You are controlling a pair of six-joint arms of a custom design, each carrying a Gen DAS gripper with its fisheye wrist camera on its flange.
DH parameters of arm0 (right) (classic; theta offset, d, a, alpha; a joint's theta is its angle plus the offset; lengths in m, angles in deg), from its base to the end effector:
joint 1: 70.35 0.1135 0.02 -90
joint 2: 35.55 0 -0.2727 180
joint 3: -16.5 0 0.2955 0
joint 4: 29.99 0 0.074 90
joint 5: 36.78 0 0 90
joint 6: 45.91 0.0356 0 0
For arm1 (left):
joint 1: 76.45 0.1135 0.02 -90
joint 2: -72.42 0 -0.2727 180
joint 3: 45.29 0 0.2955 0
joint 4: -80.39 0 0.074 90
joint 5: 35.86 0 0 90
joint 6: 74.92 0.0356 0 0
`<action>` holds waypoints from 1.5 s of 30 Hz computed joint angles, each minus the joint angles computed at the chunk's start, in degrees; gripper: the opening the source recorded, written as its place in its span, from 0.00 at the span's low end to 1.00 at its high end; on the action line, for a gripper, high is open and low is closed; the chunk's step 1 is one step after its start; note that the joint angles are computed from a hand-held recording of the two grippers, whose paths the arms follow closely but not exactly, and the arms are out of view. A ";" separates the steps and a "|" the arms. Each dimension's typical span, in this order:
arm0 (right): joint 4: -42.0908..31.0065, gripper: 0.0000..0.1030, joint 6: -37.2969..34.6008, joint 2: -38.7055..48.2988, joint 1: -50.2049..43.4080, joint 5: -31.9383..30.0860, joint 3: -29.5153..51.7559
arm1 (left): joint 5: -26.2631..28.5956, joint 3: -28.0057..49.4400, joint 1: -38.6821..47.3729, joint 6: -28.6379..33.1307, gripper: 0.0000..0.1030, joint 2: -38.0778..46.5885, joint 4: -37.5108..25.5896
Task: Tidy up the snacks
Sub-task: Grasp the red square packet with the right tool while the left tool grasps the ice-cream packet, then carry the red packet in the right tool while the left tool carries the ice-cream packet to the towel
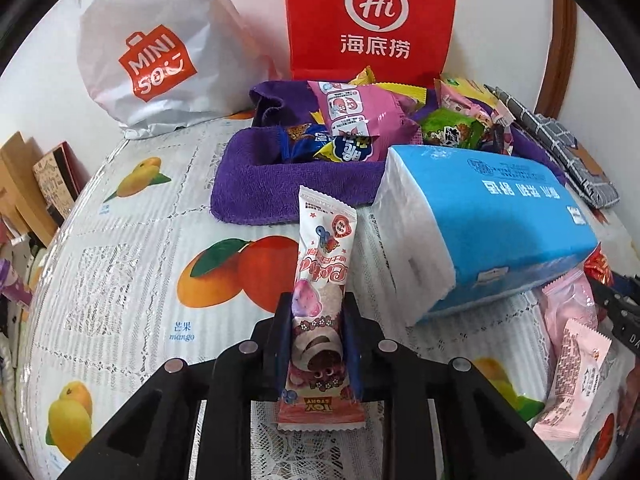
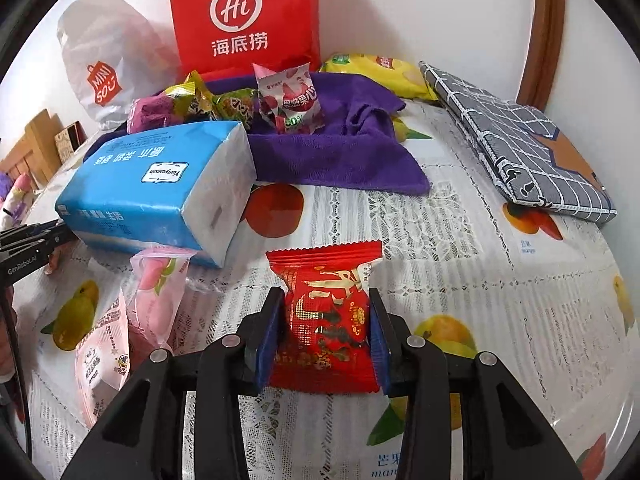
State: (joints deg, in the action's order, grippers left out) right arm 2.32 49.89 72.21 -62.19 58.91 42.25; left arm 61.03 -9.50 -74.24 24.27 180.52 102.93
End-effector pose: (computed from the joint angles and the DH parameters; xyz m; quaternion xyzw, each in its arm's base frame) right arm 0.2134 0.0270 -0.0029 -0.0022 0.9378 -0.0044 0.3472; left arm 0.2651 0.0060 0.0077 0.0777 0.9343 -0.0221 0.3472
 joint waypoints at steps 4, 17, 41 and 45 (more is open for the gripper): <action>-0.01 0.38 0.21 0.02 -0.12 -0.44 0.10 | 1.33 0.12 0.59 -0.58 0.22 0.12 -0.09; 0.61 0.43 -0.35 0.62 -1.24 -2.58 0.22 | 2.33 0.27 1.13 -0.54 0.24 0.63 0.10; -1.01 0.37 1.80 -5.97 -3.66 -5.63 -2.78 | 10.32 -2.09 4.63 0.47 0.20 -8.42 -9.74; -5.22 0.37 2.04 -13.78 -1.86 -3.95 -4.61 | 11.96 -3.95 5.41 1.15 0.20 -13.63 -12.95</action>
State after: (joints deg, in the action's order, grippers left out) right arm -2.90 51.93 58.43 -64.05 54.96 37.64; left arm 73.00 -13.46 -68.83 25.42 166.90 89.98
